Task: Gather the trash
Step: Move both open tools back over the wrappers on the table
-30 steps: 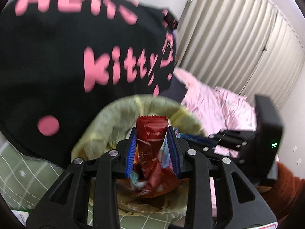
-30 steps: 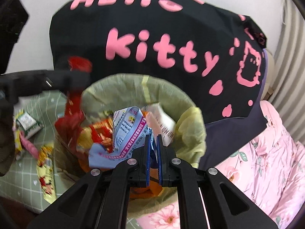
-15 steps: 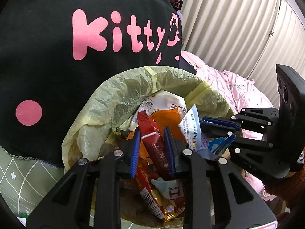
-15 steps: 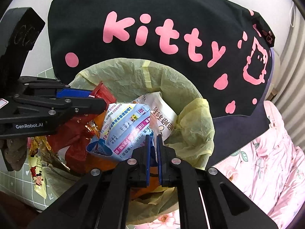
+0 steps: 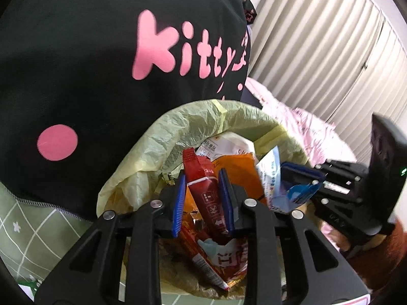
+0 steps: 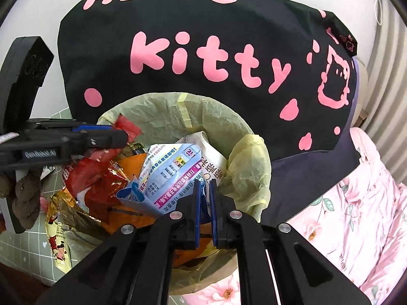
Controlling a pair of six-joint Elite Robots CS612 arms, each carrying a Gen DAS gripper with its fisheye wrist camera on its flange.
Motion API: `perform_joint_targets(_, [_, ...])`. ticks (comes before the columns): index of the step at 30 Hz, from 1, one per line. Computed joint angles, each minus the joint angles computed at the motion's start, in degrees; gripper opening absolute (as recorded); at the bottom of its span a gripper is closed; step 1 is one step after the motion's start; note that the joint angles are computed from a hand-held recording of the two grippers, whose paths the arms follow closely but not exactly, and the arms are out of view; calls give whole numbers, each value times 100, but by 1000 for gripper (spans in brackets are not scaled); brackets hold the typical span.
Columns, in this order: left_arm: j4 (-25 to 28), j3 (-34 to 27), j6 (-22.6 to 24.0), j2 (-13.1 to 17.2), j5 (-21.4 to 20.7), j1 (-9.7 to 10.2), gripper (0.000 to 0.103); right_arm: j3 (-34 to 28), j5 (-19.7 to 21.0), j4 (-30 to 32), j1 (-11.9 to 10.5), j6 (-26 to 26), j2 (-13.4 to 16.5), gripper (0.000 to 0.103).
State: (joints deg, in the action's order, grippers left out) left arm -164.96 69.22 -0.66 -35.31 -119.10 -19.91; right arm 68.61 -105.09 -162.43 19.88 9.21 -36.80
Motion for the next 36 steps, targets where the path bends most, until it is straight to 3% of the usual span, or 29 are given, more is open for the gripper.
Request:
perform_joint_targets(2, [-29,6,-83,-14,-105,35,34,3,-89,-5,18,30,-2,10])
perform_joint_targets(4, [-117,52,-127,-58,-126,64,36,38,-56,-57,23,48,-24,32])
perform_joint_targets(5, [-171,81,-146,-80,-109,73,37,65,24,-82,20,46,-43,36])
perform_joint_targets(11, [-722,346,-481,-224,-28,186,44,160,-118,-200,106,9,-124,42])
perform_joint_targets(17, [-1340,797,-822,-436,294,296,49,297,-26,-816,165,61,-204,44])
perform_joint_targets(21, [-1641,1155,-882,-605,639,356,51,231,462,-1160,169,38,-151,49])
perform_joint_targets(28, [-1911,1899,-1181,-909,1236,594,53,-147,1405,-986,295,-469,106,49])
perform_joint_targets(34, [-2165,2441,-1939,-1047,1843,878,54,-565,2111,-588,445,-955,380,50])
perform_joint_targets(36, [-2286,2625,-2219,-1100,2087,985,54,-722,2366,-456,472,-962,493,55])
